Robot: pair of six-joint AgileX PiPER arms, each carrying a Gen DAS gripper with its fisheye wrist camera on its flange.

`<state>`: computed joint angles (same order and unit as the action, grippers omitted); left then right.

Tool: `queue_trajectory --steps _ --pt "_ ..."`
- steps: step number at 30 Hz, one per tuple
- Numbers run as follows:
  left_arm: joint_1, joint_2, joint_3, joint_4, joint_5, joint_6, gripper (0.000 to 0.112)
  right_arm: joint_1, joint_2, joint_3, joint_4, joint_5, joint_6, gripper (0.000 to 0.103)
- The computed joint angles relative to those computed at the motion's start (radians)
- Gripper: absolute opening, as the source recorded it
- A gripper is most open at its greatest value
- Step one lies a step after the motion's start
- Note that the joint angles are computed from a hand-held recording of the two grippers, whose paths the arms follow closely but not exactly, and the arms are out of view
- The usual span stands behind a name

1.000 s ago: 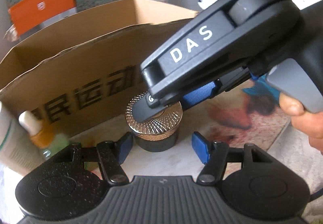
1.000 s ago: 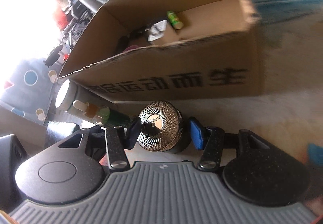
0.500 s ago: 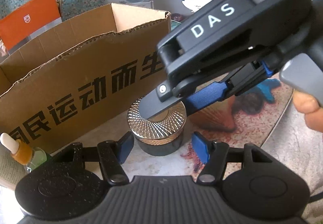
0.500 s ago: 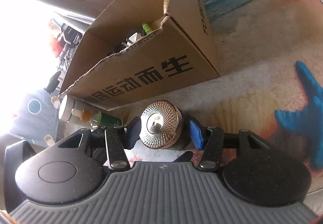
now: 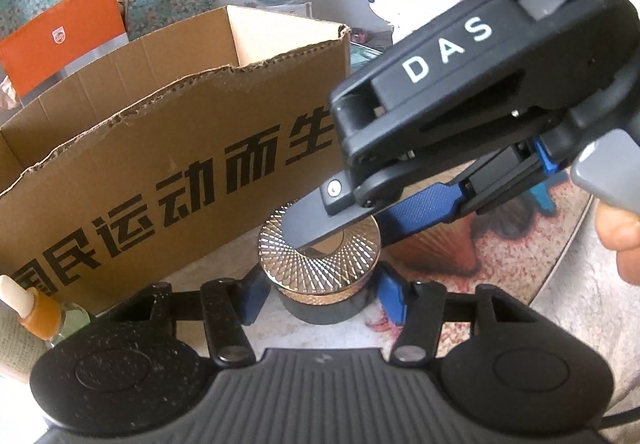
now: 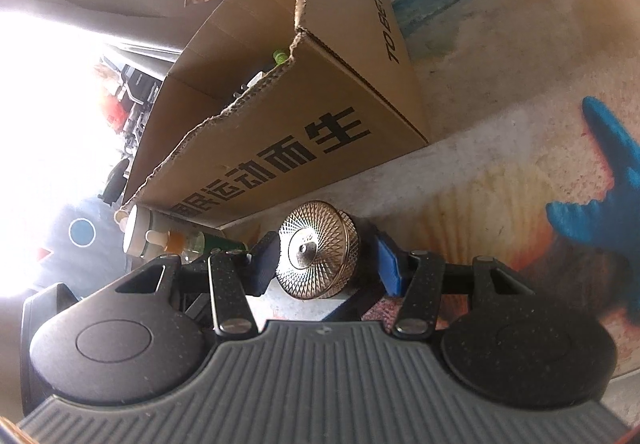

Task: Organize rigid objects
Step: 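Grasp the gold-lidded black jar with the right gripper, then hold the jar closed in the right gripper and lift it off the table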

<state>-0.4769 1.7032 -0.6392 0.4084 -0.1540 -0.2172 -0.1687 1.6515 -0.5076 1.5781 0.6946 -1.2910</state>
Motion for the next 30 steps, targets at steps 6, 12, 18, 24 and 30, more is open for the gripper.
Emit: queue_trajectory --steps 6,12,18,24,30 --pt "-0.003 0.001 -0.019 0.069 0.022 -0.076 0.057 -0.001 0.004 -0.002 0.001 -0.002 0.017 0.048" --pt "0.000 0.019 -0.041 0.144 0.022 -0.132 0.057 0.005 -0.004 -0.005 -0.004 -0.020 0.031 0.048" --pt "0.019 0.029 -0.044 0.261 0.006 -0.232 0.057 -0.005 0.000 0.001 0.008 -0.017 0.019 0.048" --pt "0.035 0.033 -0.063 0.467 0.015 -0.417 0.058 -0.001 0.006 0.007 0.024 -0.019 0.012 0.049" --pt "0.036 0.041 -0.071 0.487 0.017 -0.433 0.058 -0.006 0.015 0.004 0.021 -0.019 0.020 0.049"
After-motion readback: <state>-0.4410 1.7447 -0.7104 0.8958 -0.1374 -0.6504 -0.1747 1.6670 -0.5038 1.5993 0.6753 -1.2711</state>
